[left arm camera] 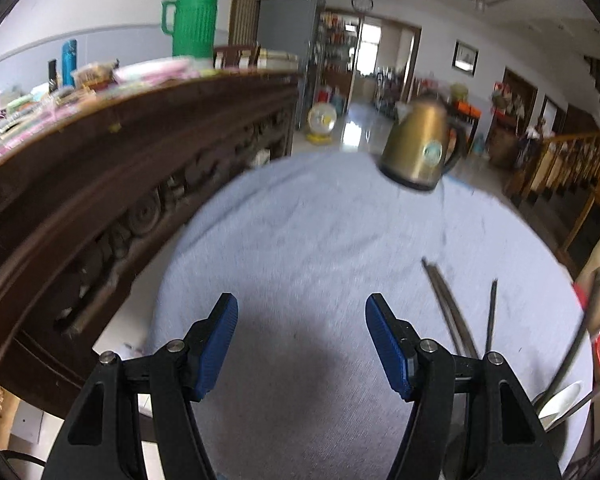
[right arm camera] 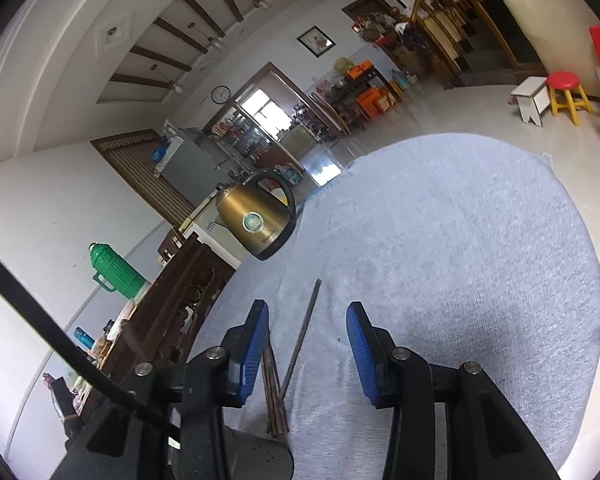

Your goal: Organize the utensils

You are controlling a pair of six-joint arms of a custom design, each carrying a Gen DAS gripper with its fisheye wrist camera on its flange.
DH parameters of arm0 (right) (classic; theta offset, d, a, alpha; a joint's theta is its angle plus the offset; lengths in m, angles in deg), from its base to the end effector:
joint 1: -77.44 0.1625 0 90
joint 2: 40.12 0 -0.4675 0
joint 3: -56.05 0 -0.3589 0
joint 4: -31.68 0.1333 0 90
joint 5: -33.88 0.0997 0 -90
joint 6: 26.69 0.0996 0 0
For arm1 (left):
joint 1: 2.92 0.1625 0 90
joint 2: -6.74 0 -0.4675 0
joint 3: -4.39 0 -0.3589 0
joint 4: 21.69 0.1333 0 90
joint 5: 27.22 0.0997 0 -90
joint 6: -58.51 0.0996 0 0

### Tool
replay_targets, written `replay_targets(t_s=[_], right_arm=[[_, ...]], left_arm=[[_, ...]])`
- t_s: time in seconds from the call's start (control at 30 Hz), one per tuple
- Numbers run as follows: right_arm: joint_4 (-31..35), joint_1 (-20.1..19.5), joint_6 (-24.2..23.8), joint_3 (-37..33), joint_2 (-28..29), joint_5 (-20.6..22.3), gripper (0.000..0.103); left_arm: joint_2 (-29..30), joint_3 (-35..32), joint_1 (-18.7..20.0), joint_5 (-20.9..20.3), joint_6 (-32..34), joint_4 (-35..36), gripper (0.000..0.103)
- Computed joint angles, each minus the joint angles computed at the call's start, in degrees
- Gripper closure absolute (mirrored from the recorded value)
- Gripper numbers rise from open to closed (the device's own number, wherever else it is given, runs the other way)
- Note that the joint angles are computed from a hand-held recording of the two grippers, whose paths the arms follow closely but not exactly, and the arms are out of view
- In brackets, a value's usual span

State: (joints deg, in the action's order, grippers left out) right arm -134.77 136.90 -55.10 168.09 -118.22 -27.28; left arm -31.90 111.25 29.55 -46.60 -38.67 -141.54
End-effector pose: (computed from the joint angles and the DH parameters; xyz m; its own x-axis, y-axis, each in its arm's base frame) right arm -0.1114 -0.5457 0.4226 -0.9875 -0.1575 0.0087 -0.1083 0.6366 -0.7635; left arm -0.3471 -0.4902 0.0333 -0.6957 -0.4919 -0.5234 0.2307 0.5371 -0.8114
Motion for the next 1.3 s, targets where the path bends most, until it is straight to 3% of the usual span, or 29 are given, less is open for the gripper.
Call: replay_targets(t_s=[0.17, 0.37, 0.57, 0.8, 0.93, 1.1, 1.17, 1.2, 1.3], right_arm=[[3.69, 2.21, 0.62, -3.50, 2.71, -4.69, 0.059], [14.32, 6.84, 0.86, -13.48, 9.15, -14.30, 0.059], [27.71, 12.20, 2.19, -27.16, 18.05, -23.91, 0.059], [40.19, 18.22, 5.06, -41.98, 28.39, -34.83, 0.059], [42.97, 20.47, 6.90, -47.12, 32.65, -40.25, 0.065], [43.22, 23.20, 7.57, -49.80, 36.56, -50.54, 0.077], [39.66, 24.01, 5.65, -48.29, 36.72, -53.32, 0.087], [39.55, 24.08, 5.40, -48.03, 36.76, -53.71, 0.092], [36.25, 23.91, 2.51, -45.36, 35.80, -53.46, 0.093]], left_arm=[[0.77, -0.41, 2.84, -3.97, 8.77, -7.42, 0.036], [2.51, -3.49, 8.06, -10.75, 27.44, -22.00, 0.036], [6.03, -14.38, 13.87, -19.21, 40.06, -22.83, 0.036], [10.06, -26.14, 17.71, -25.42, 42.03, -13.49, 0.057], [11.53, -30.88, 18.87, -27.82, 42.61, -9.96, 0.057], [13.48, -36.35, 19.64, -29.79, 43.31, -5.88, 0.058], [14.41, -38.57, 20.05, -31.58, 43.41, -5.23, 0.058], [14.95, -39.70, 20.20, -32.47, 43.11, -4.66, 0.058], [16.81, -42.95, 20.43, -33.32, 43.53, -2.90, 0.058]])
